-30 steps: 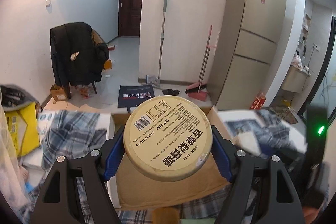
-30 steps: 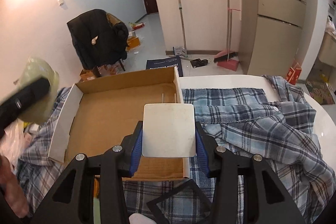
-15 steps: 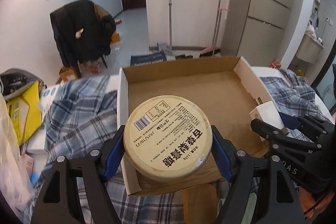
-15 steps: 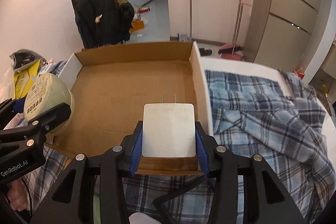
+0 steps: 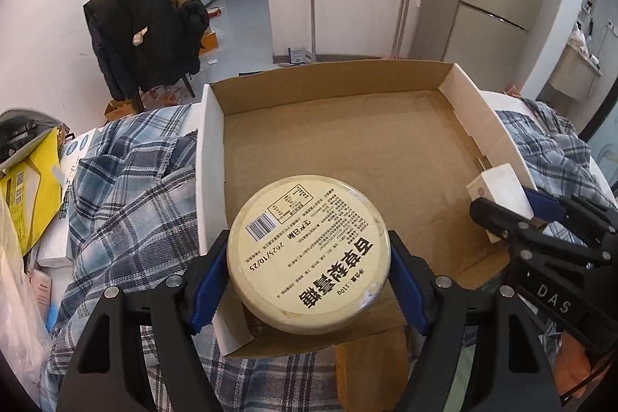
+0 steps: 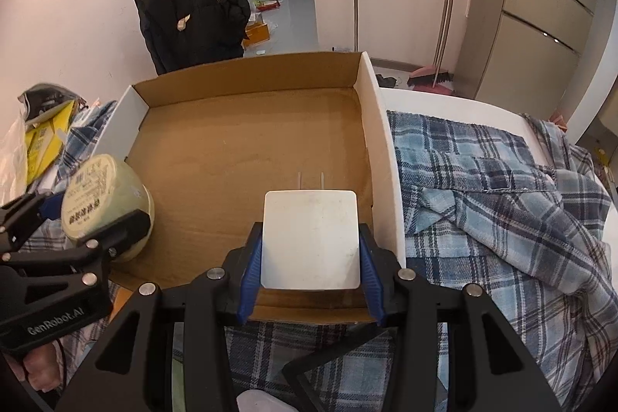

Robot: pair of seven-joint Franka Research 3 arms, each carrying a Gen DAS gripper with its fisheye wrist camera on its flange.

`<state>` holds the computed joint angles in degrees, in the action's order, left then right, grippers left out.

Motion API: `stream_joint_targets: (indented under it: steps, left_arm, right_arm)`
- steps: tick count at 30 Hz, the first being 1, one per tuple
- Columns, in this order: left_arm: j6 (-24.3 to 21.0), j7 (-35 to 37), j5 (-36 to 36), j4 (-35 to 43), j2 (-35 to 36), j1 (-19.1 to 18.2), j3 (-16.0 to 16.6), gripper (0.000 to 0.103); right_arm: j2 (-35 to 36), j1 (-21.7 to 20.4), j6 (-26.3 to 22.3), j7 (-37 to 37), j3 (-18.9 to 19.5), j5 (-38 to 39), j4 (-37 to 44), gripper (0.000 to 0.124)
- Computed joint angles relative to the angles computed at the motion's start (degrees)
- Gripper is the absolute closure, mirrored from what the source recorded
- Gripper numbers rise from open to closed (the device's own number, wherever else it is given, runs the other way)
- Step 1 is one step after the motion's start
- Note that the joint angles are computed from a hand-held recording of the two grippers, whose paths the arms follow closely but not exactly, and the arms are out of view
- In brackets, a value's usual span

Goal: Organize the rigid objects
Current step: 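Open the left gripper to drop the tin while the right releases the charger into the box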

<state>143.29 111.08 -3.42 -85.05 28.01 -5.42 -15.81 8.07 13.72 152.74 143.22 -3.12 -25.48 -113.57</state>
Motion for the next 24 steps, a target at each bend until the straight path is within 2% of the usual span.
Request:
stream_joint_targets:
  steps: [2,4,6,11,14,18,23,24]
  left_arm:
    - [0.25,1.55,-0.79,-0.3,-0.2,0.36,-0.9,0.026]
    - [1.13,0.73,-0.65,-0.99,-0.9,0.07,-0.41,0.025]
    - [2.15,1.97,-1.83,-1.74,-1.59,0.85,-1.15,0.018]
    - [5.37,2.67,-2.74,-3.74,-3.53,1.35,-1.15,0.017]
    - [8.59,5.0,-7.65,-5.1,-4.79,3.64,-3.07,0.017]
    - [15.61,6.64,-13.06,-7.3,-6.13,5.72,-4.78,0.017]
    - [21.97,15.34,-25.06,-9.27,-7.23,11.82,-12.0,0.017]
    - [22.99,17.78,-27.84,-9.69,-7.55,13.08,-13.56,0.017]
  right_arm:
    - [-0.23,-0.19,0.42,0.12,-0.02,0.53,-0.32,0.08]
    - [-0.26,-0.42,0.57,-0.6,0.13,1.53,-0.48,0.08]
    - [-0.21,-0.52,0.58,-1.27,0.25,2.39,-0.55,0.08]
    - [-0.04,-0.18,0.08,-0.57,0.01,1.49,-0.14,0.08]
    - [0.09,-0.3,-0.05,-1.42,0.17,2.12,-0.03,0.08]
    - [0.92,-0.12,-0.76,-3.4,0.42,3.38,0.77,0.08]
    - [1.48,0.82,0.2,-2.78,-0.29,1.69,0.95,0.079]
    - [1.41,1.0,0.54,-2.02,-0.53,1.02,0.84,0.073]
